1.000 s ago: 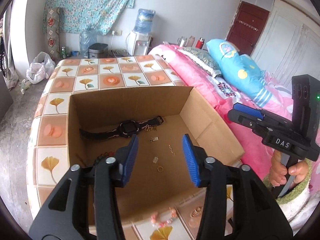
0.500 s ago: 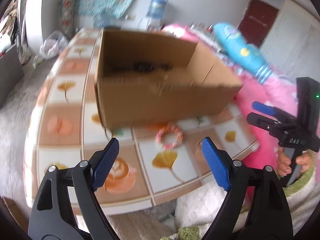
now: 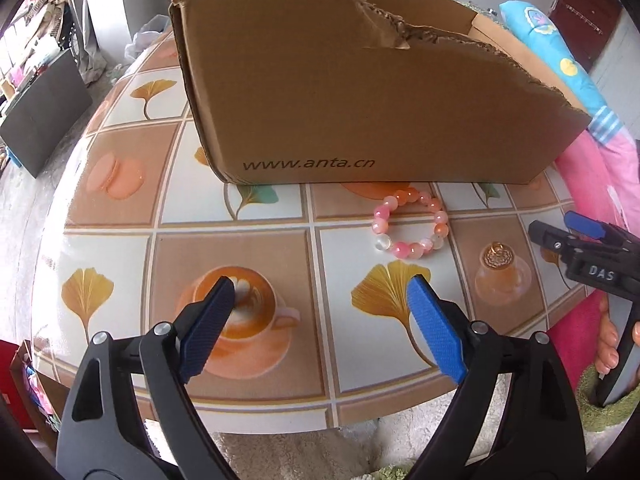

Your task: Organize jewelry

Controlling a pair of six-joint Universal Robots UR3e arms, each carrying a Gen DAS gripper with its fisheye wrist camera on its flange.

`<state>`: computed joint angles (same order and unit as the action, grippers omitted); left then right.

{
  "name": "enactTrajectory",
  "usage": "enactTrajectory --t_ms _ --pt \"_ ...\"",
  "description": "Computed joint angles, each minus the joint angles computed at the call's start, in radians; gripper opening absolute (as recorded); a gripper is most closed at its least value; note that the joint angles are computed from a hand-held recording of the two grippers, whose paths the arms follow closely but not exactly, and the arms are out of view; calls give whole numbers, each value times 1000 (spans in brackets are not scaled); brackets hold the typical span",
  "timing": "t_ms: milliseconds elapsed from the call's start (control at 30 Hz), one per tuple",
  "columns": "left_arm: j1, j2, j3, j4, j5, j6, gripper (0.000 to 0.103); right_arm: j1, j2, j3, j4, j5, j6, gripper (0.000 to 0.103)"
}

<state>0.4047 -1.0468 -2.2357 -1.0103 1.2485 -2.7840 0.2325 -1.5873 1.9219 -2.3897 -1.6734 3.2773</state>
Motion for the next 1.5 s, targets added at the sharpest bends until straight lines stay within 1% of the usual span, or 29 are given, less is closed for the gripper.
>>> enactTrajectory --t_ms 100,167,267,467,500,733,900,1100,1300,1500 --pt "-34 -4 -2 24 25 -22 87 20 34 -18 -14 -38 -11 96" --pt "-64 -18 -2 50 48 -44 89 43 51 -25 -17 -68 -9 96" --pt "-111 -39 -8 92 87 -80 93 40 49 -23 -19 -62 -12 96" --pt "-177 -85 1 144 146 -128 94 5 40 -11 -24 -20 -46 96" --pt "-210 -105 9 160 167 -159 94 3 41 -11 -25 -15 -51 96" --pt "-329 -170 40 202 284 -253 95 -2 33 -2 -30 -4 -54 97" --pt "-335 -169 48 186 287 -271 95 14 19 23 -53 -12 -31 97" --pt "-332 -171 45 193 291 -279 95 10 21 41 -95 -17 -39 97" --pt "-333 -169 43 192 293 -284 95 41 6 64 -109 -40 -10 97" --pt "-333 -169 43 191 293 -284 95 28 0 64 -106 -27 -22 97"
